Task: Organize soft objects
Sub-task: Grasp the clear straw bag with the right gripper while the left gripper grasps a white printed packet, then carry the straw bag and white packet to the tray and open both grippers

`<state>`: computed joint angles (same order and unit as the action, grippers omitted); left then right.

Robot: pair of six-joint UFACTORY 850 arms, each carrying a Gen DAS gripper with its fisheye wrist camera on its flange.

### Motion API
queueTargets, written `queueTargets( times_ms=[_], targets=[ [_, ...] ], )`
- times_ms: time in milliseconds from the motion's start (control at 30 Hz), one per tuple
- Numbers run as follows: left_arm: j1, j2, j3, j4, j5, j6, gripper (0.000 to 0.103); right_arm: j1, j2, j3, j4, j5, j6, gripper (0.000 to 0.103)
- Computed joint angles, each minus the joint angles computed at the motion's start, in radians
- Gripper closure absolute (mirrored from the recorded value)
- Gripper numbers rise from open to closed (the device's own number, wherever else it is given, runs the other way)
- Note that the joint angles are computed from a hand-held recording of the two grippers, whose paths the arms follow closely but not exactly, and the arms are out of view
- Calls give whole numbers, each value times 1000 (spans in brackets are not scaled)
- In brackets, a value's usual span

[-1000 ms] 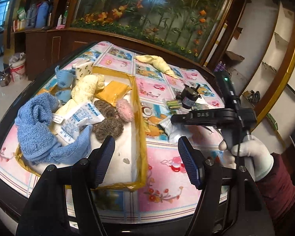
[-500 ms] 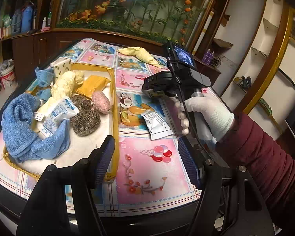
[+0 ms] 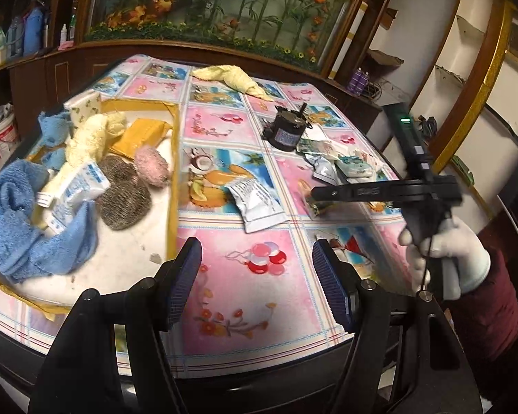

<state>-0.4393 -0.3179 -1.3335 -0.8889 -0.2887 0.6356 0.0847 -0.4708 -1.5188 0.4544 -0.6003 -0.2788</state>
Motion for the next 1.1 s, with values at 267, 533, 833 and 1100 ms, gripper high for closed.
queueTargets(
  times_ms=[267,533,833,1100],
  targets=[
    [-28,-112,-150,247,-69,-307,36,-38,117,173,178,130,-111,40],
    [-7,-207,-282,310,-132,-523,36,14,15,61,-38,122,169,40],
    [-39,-315,-424,689,-179,-820,36,47,28,87,-214,176,212,66],
    [-86,-426,-566,1056,-240,-1019,28,15,91,171,-113,172,74,66]
  ],
)
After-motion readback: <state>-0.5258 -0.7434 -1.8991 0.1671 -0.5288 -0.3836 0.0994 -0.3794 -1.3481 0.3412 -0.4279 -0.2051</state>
